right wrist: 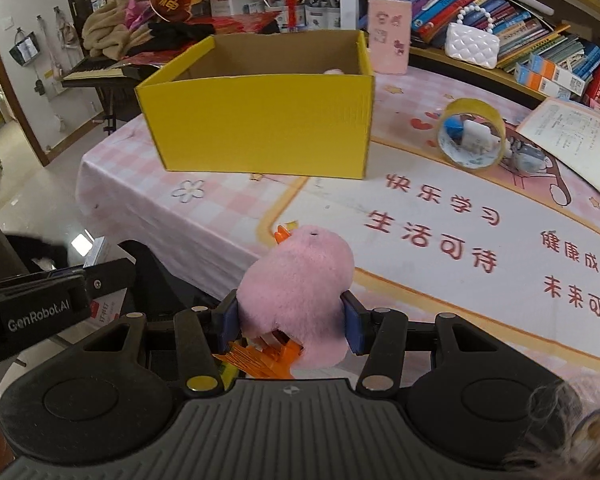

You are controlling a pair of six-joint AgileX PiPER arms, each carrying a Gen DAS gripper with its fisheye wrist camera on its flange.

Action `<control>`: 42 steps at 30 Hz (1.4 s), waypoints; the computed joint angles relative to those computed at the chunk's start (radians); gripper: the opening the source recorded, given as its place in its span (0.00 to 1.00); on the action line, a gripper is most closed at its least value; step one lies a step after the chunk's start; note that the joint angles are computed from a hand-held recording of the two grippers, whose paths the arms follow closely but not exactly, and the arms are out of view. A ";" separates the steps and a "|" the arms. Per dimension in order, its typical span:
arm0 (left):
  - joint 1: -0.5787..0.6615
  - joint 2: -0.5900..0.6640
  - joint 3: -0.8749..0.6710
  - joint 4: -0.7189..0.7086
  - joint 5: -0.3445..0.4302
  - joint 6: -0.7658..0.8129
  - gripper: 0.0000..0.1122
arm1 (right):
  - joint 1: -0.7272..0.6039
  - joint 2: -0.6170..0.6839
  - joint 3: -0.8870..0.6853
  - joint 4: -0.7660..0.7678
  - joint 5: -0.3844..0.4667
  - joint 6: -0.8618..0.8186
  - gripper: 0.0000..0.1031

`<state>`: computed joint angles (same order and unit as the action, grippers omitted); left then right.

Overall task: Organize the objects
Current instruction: 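Carry the correction stick and chick plush with both tools into the yellow box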

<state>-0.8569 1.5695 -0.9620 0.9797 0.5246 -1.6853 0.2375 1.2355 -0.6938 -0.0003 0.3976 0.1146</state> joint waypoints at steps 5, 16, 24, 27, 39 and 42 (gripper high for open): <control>0.025 -0.043 0.039 0.028 -0.023 -0.008 0.11 | 0.071 -0.002 -0.008 -0.119 0.008 0.158 0.47; 0.116 -0.016 -0.085 0.095 -0.043 0.064 0.11 | 0.022 0.072 -0.140 -0.038 -0.023 0.068 0.47; 0.187 0.142 -0.384 0.116 0.017 0.174 0.11 | -0.128 0.304 -0.513 0.454 0.030 -0.394 0.47; 0.192 0.257 -0.538 0.143 0.065 0.232 0.11 | -0.178 0.431 -0.698 0.565 0.117 -0.460 0.47; 0.260 0.683 -1.192 -0.198 0.267 0.728 0.11 | -0.184 0.916 -1.393 0.396 0.321 -0.394 0.47; 0.266 0.735 -1.263 -0.252 0.293 0.752 0.11 | -0.184 1.011 -1.536 0.360 0.400 -0.359 0.47</control>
